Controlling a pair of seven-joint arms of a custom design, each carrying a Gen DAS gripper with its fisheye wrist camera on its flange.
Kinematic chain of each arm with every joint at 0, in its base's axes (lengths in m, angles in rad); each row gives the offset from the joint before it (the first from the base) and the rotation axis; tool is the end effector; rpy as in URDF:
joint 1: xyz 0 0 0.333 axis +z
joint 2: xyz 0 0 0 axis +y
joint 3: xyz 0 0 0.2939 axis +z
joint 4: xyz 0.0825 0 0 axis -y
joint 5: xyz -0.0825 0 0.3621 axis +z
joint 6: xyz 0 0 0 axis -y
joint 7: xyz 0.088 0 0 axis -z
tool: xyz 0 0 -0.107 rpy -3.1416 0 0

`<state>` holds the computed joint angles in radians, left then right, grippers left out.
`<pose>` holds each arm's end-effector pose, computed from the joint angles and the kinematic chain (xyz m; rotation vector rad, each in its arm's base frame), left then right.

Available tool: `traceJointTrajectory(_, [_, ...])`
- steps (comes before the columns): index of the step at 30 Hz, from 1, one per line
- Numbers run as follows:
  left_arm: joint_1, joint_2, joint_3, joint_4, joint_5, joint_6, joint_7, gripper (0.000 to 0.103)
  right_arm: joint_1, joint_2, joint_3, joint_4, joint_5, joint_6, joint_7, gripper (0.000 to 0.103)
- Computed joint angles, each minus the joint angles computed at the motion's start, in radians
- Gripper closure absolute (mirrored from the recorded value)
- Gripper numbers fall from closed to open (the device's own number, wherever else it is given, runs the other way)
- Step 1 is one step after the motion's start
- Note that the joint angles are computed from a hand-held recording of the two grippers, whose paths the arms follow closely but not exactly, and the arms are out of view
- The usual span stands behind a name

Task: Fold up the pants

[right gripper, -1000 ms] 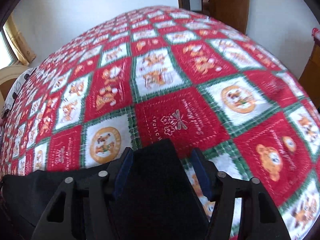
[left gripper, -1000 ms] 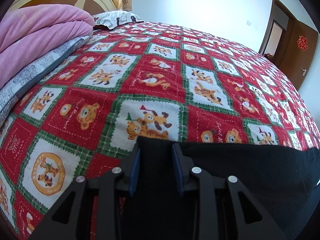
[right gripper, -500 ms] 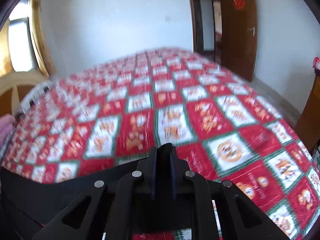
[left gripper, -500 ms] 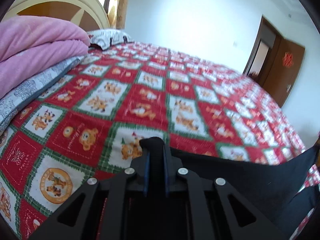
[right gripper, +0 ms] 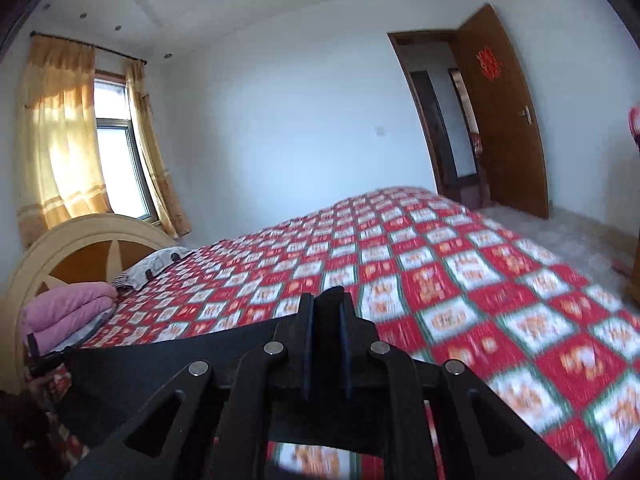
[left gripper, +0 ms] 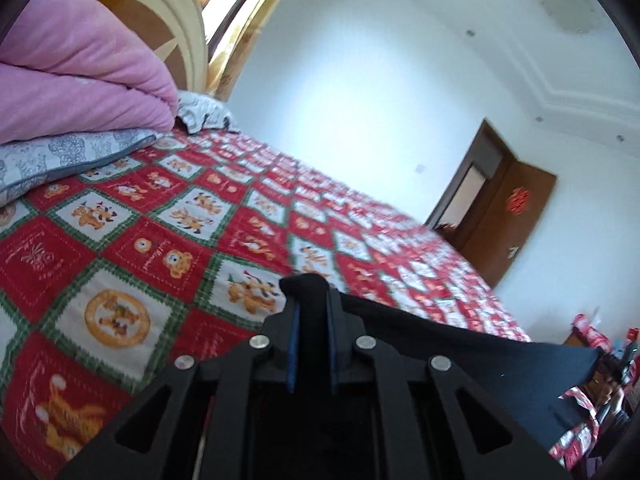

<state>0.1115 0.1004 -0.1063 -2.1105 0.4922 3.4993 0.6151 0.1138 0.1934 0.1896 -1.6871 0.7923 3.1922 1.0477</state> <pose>0.5702 -0.0515 0.5112 -1.8358 1.2388 -1.4675 0.6187 0.1115 0.6045 -1.3282 1.3598 -0.6933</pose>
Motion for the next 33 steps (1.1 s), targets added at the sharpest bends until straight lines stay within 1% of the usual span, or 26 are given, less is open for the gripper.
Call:
traceJointTrajectory(1, [-0.003,-0.014,0.003,-0.029,-0.003,0.026,0.010,0.091,-0.067,-0.024,0.078,-0.027,0.116,0.000,-0.111,0.091])
traceJointTrajectory(2, [0.008,-0.027,0.000,-0.054,0.033,0.056,-0.015,0.091,-0.105,-0.051,0.121,-0.053,0.244,-0.012,-0.223,0.091])
traceJointTrajectory(3, [0.011,-0.039,0.003,-0.076,0.057,0.071,-0.028,0.091,-0.118,-0.081,0.129,-0.095,0.302,-0.026,-0.265,0.091])
traceJointTrajectory(4, [0.010,-0.052,0.007,-0.098,0.072,0.080,-0.035,0.091,-0.105,-0.100,0.112,-0.121,0.321,-0.037,-0.275,0.091])
traceJointTrajectory(6, [0.023,-0.066,0.021,-0.128,0.173,0.117,-0.109,0.090,-0.095,-0.144,0.090,-0.173,0.379,-0.080,-0.308,0.091])
traceJointTrajectory(7, [0.026,-0.073,0.028,-0.141,0.203,0.123,-0.133,0.089,-0.081,-0.158,0.073,-0.199,0.341,-0.085,-0.269,0.091])
traceJointTrajectory(8, [0.026,-0.081,0.034,-0.156,0.222,0.126,-0.148,0.088,-0.072,-0.177,0.058,-0.226,0.341,-0.096,-0.265,0.090])
traceJointTrajectory(9, [0.029,-0.093,0.042,-0.173,0.261,0.129,-0.180,0.087,-0.063,-0.188,0.042,-0.243,0.315,-0.115,-0.237,0.090])
traceJointTrajectory(10, [0.030,-0.100,0.050,-0.180,0.297,0.123,-0.206,0.087,-0.056,-0.201,0.025,-0.270,0.235,-0.134,-0.158,0.090])
traceJointTrajectory(11, [0.031,-0.109,0.057,-0.188,0.332,0.119,-0.227,0.087,-0.047,-0.212,0.012,-0.292,0.190,-0.138,-0.115,0.089])
traceJointTrajectory(13, [0.030,-0.125,0.069,-0.209,0.376,0.112,-0.255,0.082,-0.037,-0.231,-0.013,-0.336,0.052,-0.154,0.013,0.089])
traceJointTrajectory(14, [0.030,-0.130,0.077,-0.217,0.399,0.115,-0.275,0.082,-0.031,-0.236,-0.024,-0.348,0.008,-0.156,0.051,0.089])
traceJointTrajectory(15, [0.031,-0.136,0.084,-0.229,0.414,0.124,-0.290,0.082,-0.028,-0.246,-0.032,-0.368,-0.055,-0.158,0.106,0.089])
traceJointTrajectory(16, [0.032,-0.142,0.087,-0.244,0.410,0.131,-0.286,0.079,-0.022,-0.252,-0.042,-0.379,-0.083,-0.162,0.129,0.087])
traceJointTrajectory(18, [0.034,-0.149,0.098,-0.253,0.437,0.127,-0.318,0.077,-0.019,-0.273,-0.055,-0.412,-0.183,-0.170,0.226,0.084])
traceJointTrajectory(20, [0.038,-0.157,0.105,-0.274,0.423,0.138,-0.321,0.070,-0.037,-0.292,-0.055,-0.442,-0.326,-0.183,0.363,0.072])
traceJointTrajectory(21, [0.040,-0.162,0.108,-0.285,0.425,0.140,-0.322,0.064,-0.069,-0.304,-0.041,-0.459,-0.452,-0.193,0.483,0.068])
traceJointTrajectory(22, [0.040,-0.172,0.109,-0.296,0.424,0.132,-0.322,0.062,-0.085,-0.317,-0.038,-0.475,-0.518,-0.203,0.554,0.061])
traceJointTrajectory(27, [0.037,-0.218,0.132,-0.361,0.431,0.119,-0.327,0.061,-0.073,-0.406,-0.075,-0.568,-0.601,-0.176,0.669,0.060])
traceJointTrajectory(28, [0.036,-0.226,0.134,-0.373,0.416,0.122,-0.322,0.061,-0.084,-0.422,-0.069,-0.582,-0.631,-0.172,0.702,0.060])
traceJointTrajectory(29, [0.035,-0.236,0.134,-0.384,0.397,0.124,-0.315,0.061,-0.117,-0.445,-0.046,-0.601,-0.674,-0.165,0.764,0.060])
traceJointTrajectory(30, [0.033,-0.247,0.134,-0.391,0.378,0.120,-0.307,0.061,-0.135,-0.460,-0.033,-0.610,-0.697,-0.160,0.809,0.060])
traceJointTrajectory(32, [0.032,-0.268,0.115,-0.401,0.299,0.113,-0.244,0.061,-0.141,-0.481,-0.019,-0.614,-0.712,-0.146,0.871,0.060])
traceJointTrajectory(33, [0.033,-0.277,0.095,-0.397,0.235,0.108,-0.197,0.055,-0.157,-0.477,0.012,-0.590,-0.741,-0.149,0.908,0.060])
